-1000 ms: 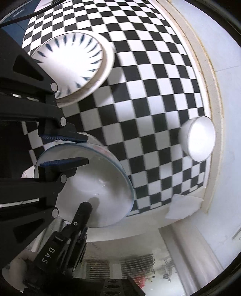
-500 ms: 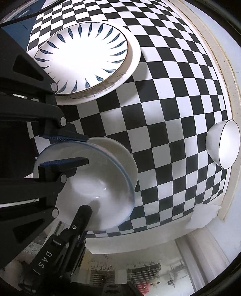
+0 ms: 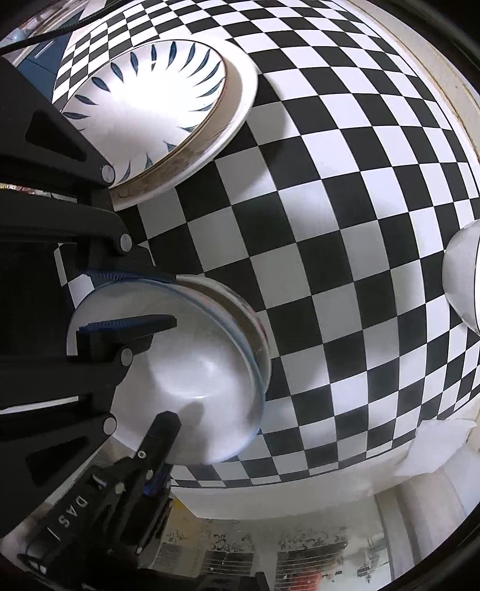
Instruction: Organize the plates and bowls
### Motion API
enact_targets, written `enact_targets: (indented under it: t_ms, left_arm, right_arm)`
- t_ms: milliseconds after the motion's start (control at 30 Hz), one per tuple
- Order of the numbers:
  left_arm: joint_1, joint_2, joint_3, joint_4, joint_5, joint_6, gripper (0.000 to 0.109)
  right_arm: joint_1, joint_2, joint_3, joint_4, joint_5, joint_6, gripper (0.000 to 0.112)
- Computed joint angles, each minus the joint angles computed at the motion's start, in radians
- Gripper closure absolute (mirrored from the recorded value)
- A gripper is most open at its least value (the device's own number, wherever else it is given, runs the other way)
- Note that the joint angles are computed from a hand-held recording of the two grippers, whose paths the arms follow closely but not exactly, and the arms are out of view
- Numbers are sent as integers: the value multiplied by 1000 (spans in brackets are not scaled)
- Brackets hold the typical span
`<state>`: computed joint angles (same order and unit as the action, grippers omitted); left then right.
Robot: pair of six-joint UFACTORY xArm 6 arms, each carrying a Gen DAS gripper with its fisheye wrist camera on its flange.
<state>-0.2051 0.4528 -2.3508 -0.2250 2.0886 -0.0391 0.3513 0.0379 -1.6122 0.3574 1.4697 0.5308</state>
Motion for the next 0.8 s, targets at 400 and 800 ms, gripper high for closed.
enact_targets:
  t_ms: [400,800]
  left_arm:
    - [-20,-37,63,44,-43,3,94]
    - [-23,-85,121,50,-79,1,93]
  right_arm:
    - [-6,15,-11,23,12,14,99]
    - [-15,3,-6,34,23,23,95]
